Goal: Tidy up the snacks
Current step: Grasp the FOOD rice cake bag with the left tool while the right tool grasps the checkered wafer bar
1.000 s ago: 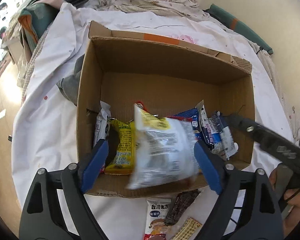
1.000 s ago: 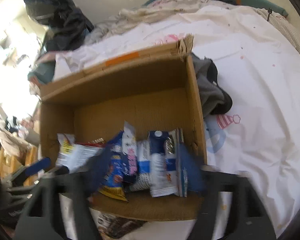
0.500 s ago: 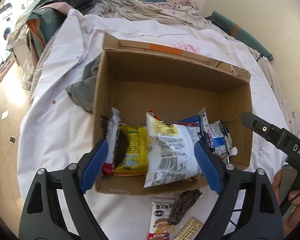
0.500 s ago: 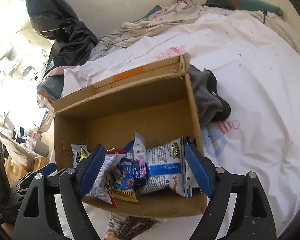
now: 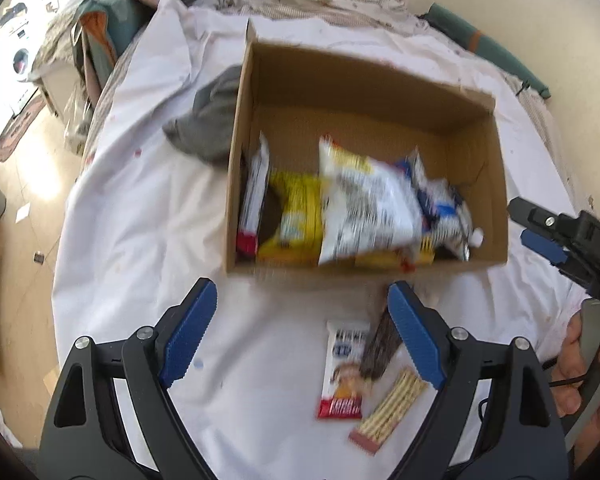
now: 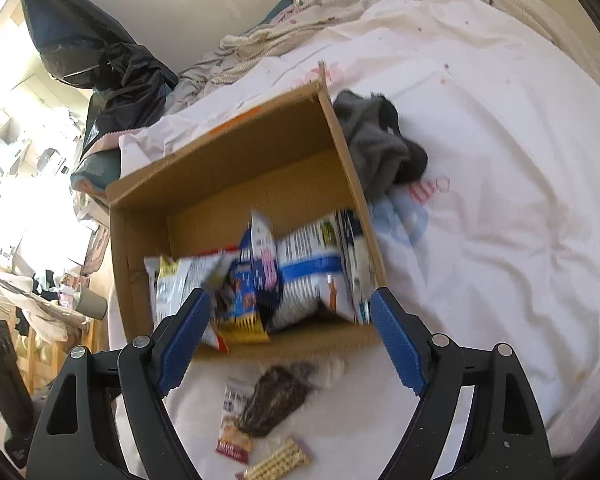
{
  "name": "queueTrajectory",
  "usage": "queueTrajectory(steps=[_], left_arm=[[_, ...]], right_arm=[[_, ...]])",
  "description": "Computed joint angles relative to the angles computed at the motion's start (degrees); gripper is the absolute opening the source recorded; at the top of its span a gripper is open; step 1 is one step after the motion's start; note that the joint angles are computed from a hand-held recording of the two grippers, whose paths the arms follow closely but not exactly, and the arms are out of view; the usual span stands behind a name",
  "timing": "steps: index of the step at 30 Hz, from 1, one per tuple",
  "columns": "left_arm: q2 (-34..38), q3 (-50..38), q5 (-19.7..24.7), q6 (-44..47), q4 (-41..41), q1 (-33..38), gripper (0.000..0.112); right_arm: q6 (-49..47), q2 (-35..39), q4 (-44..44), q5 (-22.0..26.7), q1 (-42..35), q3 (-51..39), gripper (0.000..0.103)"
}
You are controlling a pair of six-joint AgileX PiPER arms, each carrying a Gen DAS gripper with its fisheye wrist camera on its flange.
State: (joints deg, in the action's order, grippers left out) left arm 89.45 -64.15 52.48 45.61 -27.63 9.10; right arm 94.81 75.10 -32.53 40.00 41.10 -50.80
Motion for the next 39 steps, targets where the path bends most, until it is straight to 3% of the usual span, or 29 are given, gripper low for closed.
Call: queueTrajectory(steps=[2,6,10,15,19,23,26,31,33,34,35,39], left_arm=[[-0.9,2.5,-1.5,-1.1,2.1,0.0,0.085],[1.7,3.7,-0.4,-5.8,5.5,-1.1,0.085],[4.6,5.4,-3.4,-11.0,8.8,-4.3,0.085],[10.4,4.1,-6.1,-16.4,12.3,-7.3,0.076],[11.7,4.5,-5.7,-16.8,13.7,-9.6,0.075],[10.6,6.5,-4.0,-14.3,13.3,-11.3,0.075],[9.5,9.4,-6.5,-14.9,15.7,-13.1,0.075],[8.8,11.7,-9.3,-14.6,16.7,-13.2,0.064],[9.3,11.1,-9.3,-14.2,16.9,-12.2,0.053],[8.9,11.4,-9.8,-14.5,17.5,-11.9,0.035],[8.8,11.3,-9.7,-14.6,18.0,-11.7,0.027],[8.6,9.9,-7.6,-14.6,17.9,-9.1,0.026]], right_arm=[[1.7,-0.5,0.1,0.8,1.9,0.9,0.085],[6.1,-2.3,0.6,1.0,5.6,3.6,0.085],[11.6,-4.8,2.2,-1.0,8.2,8.0,0.085],[16.6,-6.4,2.5,0.1,11.3,11.2,0.085],[16.9,-7.4,3.2,1.9,11.5,12.0,0.085],[14.9,-7.7,6.9,-1.8,8.4,14.1,0.085],[11.5,-6.1,9.6,-3.1,6.7,13.7,0.085],[8.4,-3.9,11.0,-3.1,6.7,11.8,0.085],[7.6,-3.5,11.4,-3.2,6.6,11.5,0.085],[7.1,-3.3,11.7,-3.4,6.6,11.5,0.085],[6.4,-2.9,12.2,-3.5,6.6,11.3,0.085],[2.0,-1.1,15.4,-4.0,6.5,10.3,0.085]])
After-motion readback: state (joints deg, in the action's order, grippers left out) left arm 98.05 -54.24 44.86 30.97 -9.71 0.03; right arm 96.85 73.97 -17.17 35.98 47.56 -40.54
